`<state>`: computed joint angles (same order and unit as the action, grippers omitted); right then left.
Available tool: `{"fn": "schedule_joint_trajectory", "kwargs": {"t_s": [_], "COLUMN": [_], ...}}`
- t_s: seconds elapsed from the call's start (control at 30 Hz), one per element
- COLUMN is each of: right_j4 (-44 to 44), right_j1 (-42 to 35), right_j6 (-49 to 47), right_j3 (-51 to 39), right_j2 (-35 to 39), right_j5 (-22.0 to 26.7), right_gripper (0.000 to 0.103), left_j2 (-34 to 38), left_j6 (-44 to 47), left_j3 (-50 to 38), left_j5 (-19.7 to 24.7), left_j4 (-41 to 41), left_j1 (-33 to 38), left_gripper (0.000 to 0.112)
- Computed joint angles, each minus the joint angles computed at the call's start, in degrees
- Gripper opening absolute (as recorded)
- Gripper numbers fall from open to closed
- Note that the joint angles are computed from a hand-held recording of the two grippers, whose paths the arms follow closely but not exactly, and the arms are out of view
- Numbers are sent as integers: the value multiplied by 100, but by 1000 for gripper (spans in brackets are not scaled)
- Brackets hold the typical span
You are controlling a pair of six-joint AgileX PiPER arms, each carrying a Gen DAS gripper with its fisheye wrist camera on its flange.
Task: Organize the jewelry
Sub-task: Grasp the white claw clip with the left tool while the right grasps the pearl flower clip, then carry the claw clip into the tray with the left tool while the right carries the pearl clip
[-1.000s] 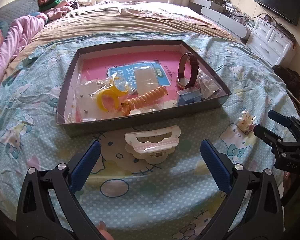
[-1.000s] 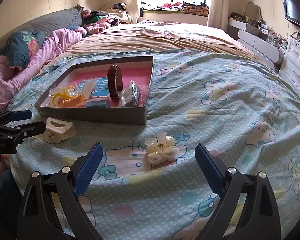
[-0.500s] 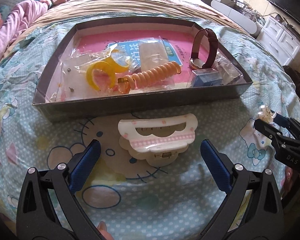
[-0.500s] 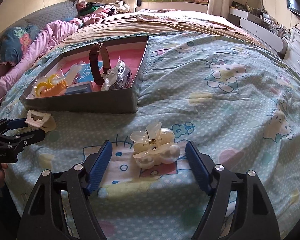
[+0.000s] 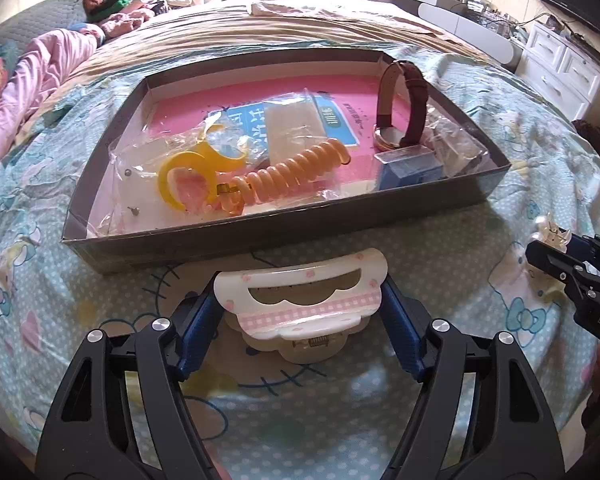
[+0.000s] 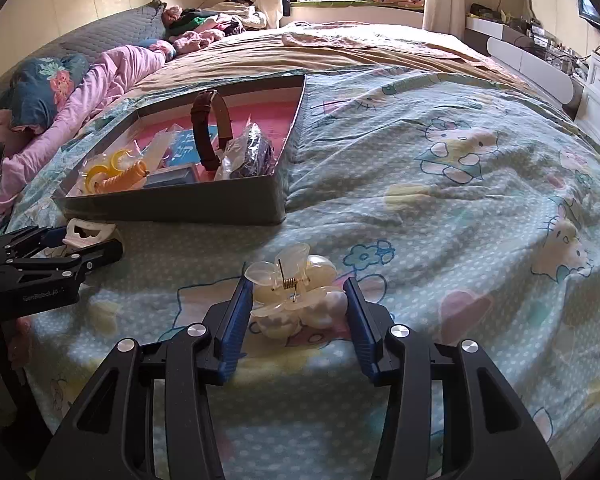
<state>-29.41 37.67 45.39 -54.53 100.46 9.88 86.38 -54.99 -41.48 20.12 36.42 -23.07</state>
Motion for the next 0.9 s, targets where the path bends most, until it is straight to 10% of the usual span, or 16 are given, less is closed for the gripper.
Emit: {"fn": "schedule_joint_trajectory", "kwargs": {"t_s": [0.9], "right_j4": [184], "right_j1": [1107], "right_j6": [-453], "right_j3": [-1203], "right_j2": [-44], "right_j5": [678], "right_gripper": [45], "left_j2": [-1657], "left_j6": [3685], "left_j3": [46], "left_j5": [270], "left_j4": [-3118], "left_j1": [1604], "left_gripper": [65]}}
